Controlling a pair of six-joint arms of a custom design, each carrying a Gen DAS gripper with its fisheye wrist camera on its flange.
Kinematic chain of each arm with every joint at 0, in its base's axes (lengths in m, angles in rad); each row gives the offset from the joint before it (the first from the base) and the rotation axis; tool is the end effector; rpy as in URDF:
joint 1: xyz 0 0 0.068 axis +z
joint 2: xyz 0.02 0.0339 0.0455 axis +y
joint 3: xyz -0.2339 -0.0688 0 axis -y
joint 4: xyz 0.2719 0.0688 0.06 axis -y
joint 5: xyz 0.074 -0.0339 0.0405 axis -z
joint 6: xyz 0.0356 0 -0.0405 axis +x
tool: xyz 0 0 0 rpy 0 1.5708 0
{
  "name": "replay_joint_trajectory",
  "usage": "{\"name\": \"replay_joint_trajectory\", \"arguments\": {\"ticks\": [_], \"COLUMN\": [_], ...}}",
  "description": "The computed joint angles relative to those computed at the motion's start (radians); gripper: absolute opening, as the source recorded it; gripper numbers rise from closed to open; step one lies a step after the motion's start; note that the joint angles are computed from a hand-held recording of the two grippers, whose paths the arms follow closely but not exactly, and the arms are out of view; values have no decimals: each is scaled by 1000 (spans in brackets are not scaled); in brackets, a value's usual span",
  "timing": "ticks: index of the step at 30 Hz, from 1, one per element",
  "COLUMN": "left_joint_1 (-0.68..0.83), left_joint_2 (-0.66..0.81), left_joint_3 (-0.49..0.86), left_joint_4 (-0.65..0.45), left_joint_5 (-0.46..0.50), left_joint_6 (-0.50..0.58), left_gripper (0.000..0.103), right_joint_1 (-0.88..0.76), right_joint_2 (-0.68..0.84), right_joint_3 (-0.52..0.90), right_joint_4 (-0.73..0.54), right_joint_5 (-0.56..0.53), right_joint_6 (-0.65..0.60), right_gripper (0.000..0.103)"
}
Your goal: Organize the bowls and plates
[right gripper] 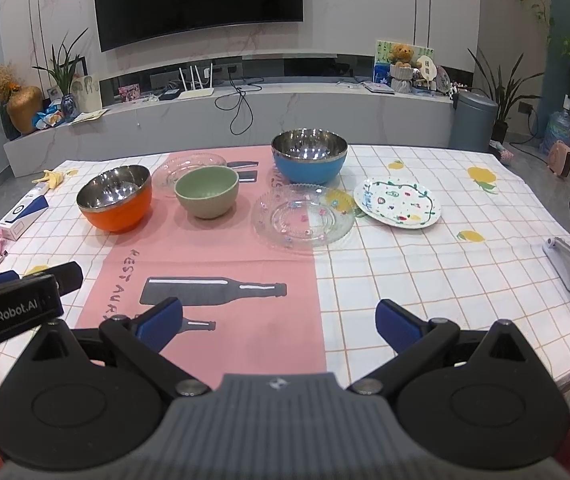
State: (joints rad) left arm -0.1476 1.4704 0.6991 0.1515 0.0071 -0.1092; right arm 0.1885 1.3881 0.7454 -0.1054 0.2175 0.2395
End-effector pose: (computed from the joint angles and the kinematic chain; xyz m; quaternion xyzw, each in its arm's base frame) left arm 0.3190 -0.0477 0.1360 0.0187 0.8889 -0.0617 0.4536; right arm 0.3068 0.0507 0.1546 0.0666 0.9098 -0.0128 0.4095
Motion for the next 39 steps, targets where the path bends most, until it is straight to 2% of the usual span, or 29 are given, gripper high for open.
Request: {"name": "replay_joint_trajectory", "arguments": {"ticks": [10,14,19,24,26,30,32,34,37,39], "left_joint_1": [6,-12,-34,-49,-49,-54,-57,-63,-70,-72], "left_joint_2": [81,129,218,340,391,524,597,679,827,973], "left_joint_3": [73,133,255,442,517,721,834,960,1191,1418], "left_joint_4": [-11,-21,-57,-149,-176,-246,-284,-324,-399,-485], "left_joint_5": [57,78,99,137,166,199,219,229,255,296], "left_joint_6": [35,69,96,116,112,99,86,77,71,42], "left_gripper": [87,84,84,84,84,84,84,84,84,83], "right_joint_1": [-39,-65,-122,-167,-194,-242,-266,-290,-322,-335], "right_joint_2": [61,125,231,351,403,533,620,739,892,1008], "right_joint_3": [12,65,185,326,396,589,725,919,1154,1328], "right_joint_4": [66,62,13,-17,-37,-123,-191,-302,-397,-442], "right_joint_5": [-45,-55,-109,-123,-149,-178,-187,-202,-228,-229], "right_joint_6": [10,4,0,-54,-59,-44,-36,-39,-44,-38], "right_gripper": [100,95,95,96,100,100,100,100,100,100]}}
